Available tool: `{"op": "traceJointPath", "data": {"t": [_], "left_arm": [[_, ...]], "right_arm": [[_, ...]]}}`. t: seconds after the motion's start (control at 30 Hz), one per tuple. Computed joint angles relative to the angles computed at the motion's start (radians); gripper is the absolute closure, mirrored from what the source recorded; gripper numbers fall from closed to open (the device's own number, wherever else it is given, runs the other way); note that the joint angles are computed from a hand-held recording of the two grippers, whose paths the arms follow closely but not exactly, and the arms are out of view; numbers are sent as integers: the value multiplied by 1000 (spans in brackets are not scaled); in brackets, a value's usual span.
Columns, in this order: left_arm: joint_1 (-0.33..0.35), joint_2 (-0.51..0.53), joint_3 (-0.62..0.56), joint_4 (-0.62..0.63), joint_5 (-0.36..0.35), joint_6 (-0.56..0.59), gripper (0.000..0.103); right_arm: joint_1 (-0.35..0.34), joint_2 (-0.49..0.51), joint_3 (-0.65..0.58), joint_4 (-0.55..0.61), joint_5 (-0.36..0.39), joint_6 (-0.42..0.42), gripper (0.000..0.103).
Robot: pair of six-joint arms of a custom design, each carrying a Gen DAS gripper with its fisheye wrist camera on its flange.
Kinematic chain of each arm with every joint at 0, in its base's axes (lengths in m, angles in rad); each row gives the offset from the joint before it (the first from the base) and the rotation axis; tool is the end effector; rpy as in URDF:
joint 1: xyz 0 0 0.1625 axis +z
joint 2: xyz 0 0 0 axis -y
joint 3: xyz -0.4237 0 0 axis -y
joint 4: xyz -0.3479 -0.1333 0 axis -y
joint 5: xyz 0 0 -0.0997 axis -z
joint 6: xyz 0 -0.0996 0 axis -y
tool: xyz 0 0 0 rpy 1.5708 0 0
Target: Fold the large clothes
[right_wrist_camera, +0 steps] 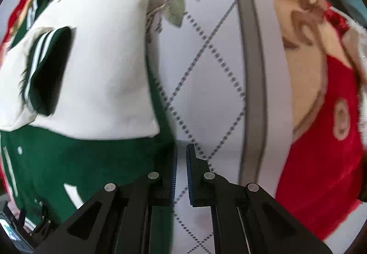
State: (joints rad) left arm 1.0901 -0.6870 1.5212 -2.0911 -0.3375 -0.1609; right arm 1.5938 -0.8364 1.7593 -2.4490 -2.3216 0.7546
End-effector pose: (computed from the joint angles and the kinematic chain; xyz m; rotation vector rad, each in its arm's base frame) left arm -0.0972 -0.6778 0.1114 0.5080 1.8241 -0.1380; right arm 0.0789 -0.5886 0.1224 -0.8432 -2.2607 0.3105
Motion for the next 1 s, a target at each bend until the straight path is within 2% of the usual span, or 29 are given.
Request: {"op": "traceJointPath", "data": {"t": [0.03,0.1,0.13,0.17,0.2,0.23,0.27,0.3,0.37,0.43,0.47,0.6,0.67,0.77,0.8,0.9,1.0], "left_arm": [[-7,-6,10,-9,-1,8,0],[-15,-29,18,15,-10,-10,0],[-20,-43,23,25,-13,-23,0],[-24,-54,26,22,-14,-20,0],[-36,-71,38,27,-10,-28,0],[-48,-86,55,26,-4,-36,0],[-63,-101,74,30,1,-49,0],[-78,-118,91,41,2,-62,0],[-109,-151,131,53,-3,-87,0],[-156,-186,180,114,-17,-146,0],[-175,-196,200,144,-26,-175,0],[-281,-218,296,288,-127,-295,0],[-335,-211,342,325,-205,-339,0],[-394,-168,387,335,-246,-364,0],[-415,-142,406,335,-232,-371,0],[-451,-43,436,364,-121,-418,0],[-445,54,447,377,10,-437,0]], "right_arm": [[3,-4,-10,27,-4,5,96],[-7,-37,7,17,52,-17,96],[-12,-62,34,-27,87,-51,95],[-24,-128,98,-89,109,-110,90],[-29,-153,142,-185,143,-168,89],[-41,-188,192,-290,219,-240,85],[-59,-218,234,-365,309,-290,67],[-82,-248,269,-411,397,-323,43],[-134,-291,336,-492,603,-376,20],[-168,-309,370,-497,724,-396,20],[-191,-330,391,-463,776,-397,20],[-219,-376,424,-339,810,-385,20],[-252,-449,462,-266,830,-402,20],[-280,-506,489,-198,824,-399,20],[-292,-540,498,-159,808,-411,20],[-336,-596,522,-108,770,-445,20],[-361,-575,497,-104,745,-452,20]]}}
